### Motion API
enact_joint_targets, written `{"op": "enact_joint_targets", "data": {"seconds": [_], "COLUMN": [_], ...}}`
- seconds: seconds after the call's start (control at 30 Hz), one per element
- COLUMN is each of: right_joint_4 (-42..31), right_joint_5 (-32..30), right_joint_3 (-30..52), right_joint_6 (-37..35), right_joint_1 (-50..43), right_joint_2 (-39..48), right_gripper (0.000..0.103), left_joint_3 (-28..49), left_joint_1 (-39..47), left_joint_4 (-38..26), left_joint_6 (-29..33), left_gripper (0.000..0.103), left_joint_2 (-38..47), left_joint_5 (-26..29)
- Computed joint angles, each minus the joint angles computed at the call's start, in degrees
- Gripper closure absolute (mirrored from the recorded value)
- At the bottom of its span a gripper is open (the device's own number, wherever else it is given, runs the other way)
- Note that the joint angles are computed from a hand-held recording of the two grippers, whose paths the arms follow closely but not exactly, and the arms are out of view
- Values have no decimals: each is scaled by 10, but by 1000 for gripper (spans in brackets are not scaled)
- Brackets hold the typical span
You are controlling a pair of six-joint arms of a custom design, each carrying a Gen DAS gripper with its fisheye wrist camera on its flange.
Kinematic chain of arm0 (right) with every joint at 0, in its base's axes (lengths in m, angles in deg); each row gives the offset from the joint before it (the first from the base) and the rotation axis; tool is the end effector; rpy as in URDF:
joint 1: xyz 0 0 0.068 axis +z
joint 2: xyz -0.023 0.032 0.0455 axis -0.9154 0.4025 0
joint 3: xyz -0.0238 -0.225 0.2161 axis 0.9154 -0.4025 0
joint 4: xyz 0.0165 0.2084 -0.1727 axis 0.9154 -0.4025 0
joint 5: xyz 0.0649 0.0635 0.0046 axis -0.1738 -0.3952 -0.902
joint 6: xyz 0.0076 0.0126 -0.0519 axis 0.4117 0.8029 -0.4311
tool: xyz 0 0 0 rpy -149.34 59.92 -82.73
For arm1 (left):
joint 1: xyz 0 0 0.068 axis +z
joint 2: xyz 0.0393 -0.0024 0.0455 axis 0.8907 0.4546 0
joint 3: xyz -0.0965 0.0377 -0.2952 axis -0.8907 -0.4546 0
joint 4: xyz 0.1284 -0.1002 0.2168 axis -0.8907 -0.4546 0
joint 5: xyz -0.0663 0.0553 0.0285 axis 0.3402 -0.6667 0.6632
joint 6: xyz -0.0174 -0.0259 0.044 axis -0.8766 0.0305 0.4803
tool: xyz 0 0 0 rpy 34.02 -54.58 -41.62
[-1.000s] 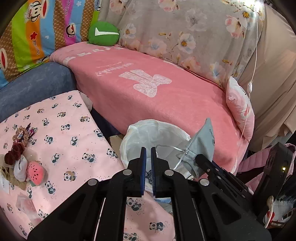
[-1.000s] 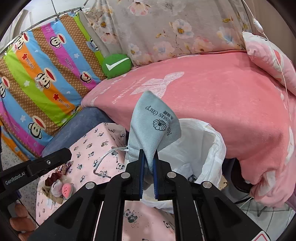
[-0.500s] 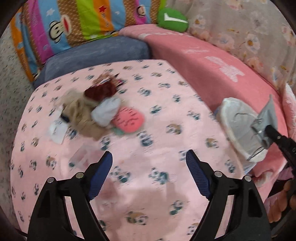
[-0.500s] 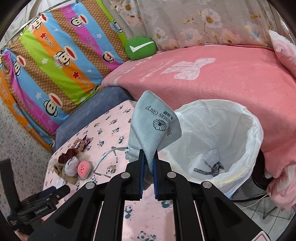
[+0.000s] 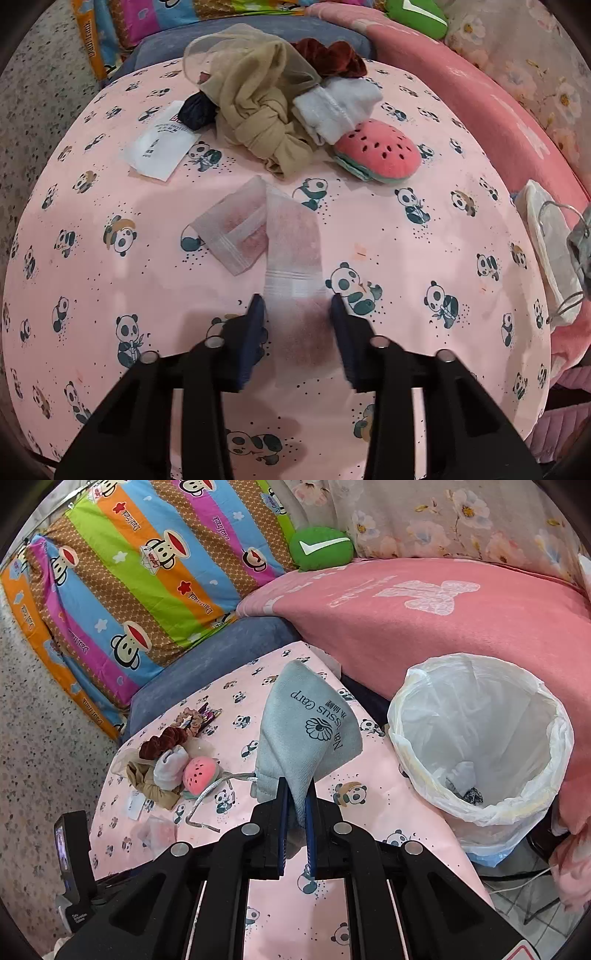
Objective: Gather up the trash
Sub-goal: 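Carry the clear plastic bag to the bin with the left gripper while the right holds the pouch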
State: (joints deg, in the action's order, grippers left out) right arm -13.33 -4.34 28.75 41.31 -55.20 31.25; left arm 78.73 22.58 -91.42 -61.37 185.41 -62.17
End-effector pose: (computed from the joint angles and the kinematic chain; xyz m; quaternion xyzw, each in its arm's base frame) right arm 0.2155 0.0431 0.1564 0.1165 0.9039 0.1414 0.3865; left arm 0.2589 -0.2104 0.0966 -0.0368 0.9733 -0.0558 0.2198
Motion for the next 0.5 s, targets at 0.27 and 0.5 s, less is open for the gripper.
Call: {"op": "enact_joint_targets", "data": {"seconds": [0.27, 0.5], "right_joint_4": [1, -11], "right_joint_5": [-5, -29], "right_joint_3": [-5, -6], "right_joint_6": [-3, -21], "right_joint_1": [-15, -75], "right_joint_2": [-7, -37], "right_gripper": [95, 95], "left_joint_3": [24, 107], "left_joint_1": [-36, -84], "left_joint_4": [-10, -38], "left_joint_6": [26, 51], "left_gripper": [93, 93], "left_joint_2": [-29, -53], "left_joint_5": [5, 5]}}
